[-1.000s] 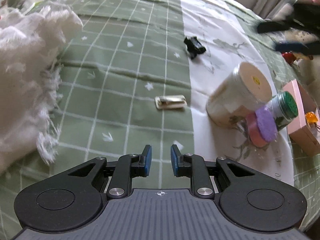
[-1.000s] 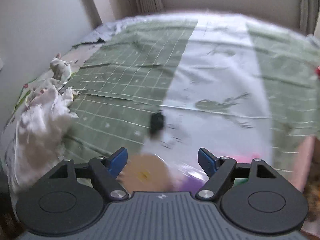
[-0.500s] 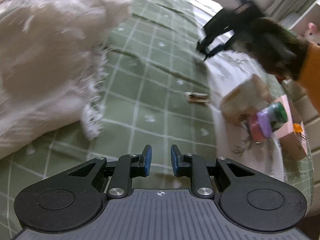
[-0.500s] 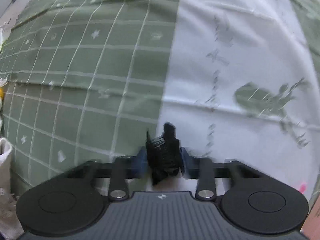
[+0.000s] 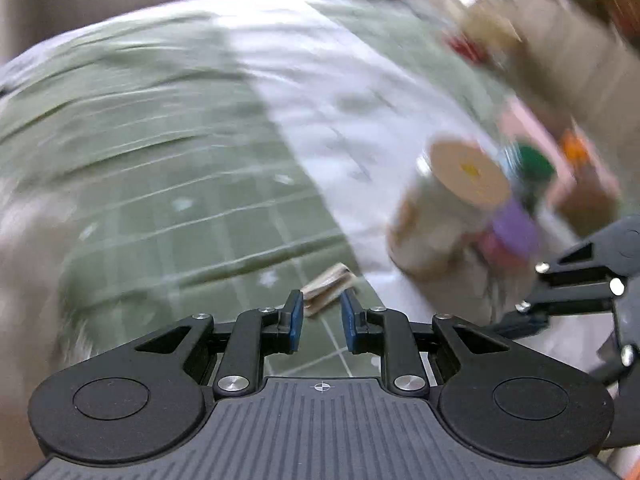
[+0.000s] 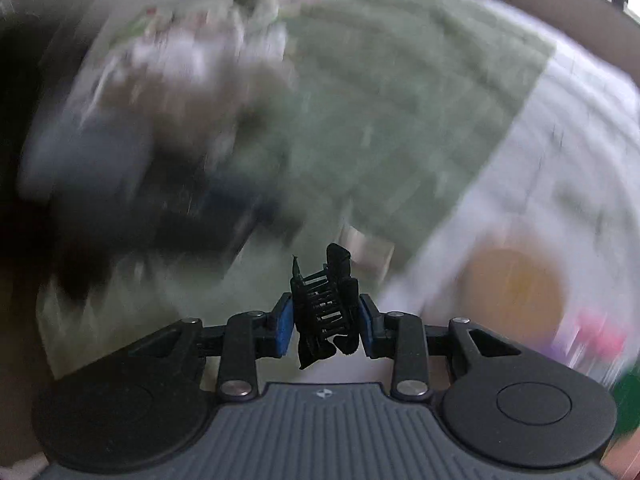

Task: Organize soft objects
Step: 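Grasp the silver metal hair clip with the left gripper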

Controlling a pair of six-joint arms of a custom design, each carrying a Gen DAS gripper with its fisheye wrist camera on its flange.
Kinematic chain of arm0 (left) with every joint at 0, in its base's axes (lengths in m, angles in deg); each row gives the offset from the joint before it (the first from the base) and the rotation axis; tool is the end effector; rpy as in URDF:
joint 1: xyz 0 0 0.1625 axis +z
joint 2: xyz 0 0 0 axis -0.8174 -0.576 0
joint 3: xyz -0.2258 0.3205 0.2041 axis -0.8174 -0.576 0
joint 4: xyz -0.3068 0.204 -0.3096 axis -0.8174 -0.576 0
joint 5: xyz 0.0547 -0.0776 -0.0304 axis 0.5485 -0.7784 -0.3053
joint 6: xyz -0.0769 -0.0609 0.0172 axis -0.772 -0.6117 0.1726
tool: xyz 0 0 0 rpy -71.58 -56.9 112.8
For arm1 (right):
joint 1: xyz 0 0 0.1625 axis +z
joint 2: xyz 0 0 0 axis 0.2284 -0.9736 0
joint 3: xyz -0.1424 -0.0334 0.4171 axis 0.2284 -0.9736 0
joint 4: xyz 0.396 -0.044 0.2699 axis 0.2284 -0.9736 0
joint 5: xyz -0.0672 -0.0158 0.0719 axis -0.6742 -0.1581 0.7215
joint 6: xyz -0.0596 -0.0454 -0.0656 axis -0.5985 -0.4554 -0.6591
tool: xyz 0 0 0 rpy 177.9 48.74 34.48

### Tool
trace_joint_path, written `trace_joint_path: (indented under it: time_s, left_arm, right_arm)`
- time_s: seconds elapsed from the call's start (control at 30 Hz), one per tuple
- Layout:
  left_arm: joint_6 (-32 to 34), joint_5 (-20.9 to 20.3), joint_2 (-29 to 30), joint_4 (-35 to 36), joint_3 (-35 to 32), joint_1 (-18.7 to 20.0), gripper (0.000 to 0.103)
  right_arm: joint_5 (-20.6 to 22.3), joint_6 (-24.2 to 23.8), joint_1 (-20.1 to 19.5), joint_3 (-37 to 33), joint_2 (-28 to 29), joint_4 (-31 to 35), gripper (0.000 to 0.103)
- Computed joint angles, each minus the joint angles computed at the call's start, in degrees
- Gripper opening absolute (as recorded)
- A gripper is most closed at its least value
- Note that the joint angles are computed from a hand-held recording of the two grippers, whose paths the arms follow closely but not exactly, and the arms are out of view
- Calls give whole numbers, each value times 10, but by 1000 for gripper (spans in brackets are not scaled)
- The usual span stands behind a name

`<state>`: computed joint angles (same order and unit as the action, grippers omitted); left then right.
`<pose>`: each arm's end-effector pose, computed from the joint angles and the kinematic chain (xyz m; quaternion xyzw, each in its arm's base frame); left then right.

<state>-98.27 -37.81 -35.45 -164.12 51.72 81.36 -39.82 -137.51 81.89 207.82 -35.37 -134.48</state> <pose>-0.3780 -0.4117 0.0660 0.1651 0.9133 -0.2275 0.2947 0.1310 -0.3873 0.2918 0.5303 -0.8233 -0.0290 0.2005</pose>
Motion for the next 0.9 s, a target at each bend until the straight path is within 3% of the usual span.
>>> trace_joint_path:
  time_s: [0.1,0.23,0.33,0.37,0.43,0.6,0.9]
  left_arm:
    - [79,-20,38,70,-58,27,24]
    - [78,-8,65,91,-85,42,23]
    - [99,-44,84,105,-102,55,28]
    - [108,-46,90,108,-105,54,36]
    - [113,-48,90,111,-106,51,37]
    - [42,-32,91,118,-109,60,40]
    - [-64,-49,94,137,-123,68,37]
  right_arm:
    - [-10,-88,-38,58,-59,-68,33]
    - [13,-161,-68,87,-109,-92,33]
    - [11,-158,-81,90,-109,-101,43]
    - [9,-153,-84,90,-110,-101,49]
    - [10,-139,-94,88,-107,-103,54]
    - [5,-90,-120,68,-109,-57,59]
    - [38,-132,-143,80,-150,-61,64]
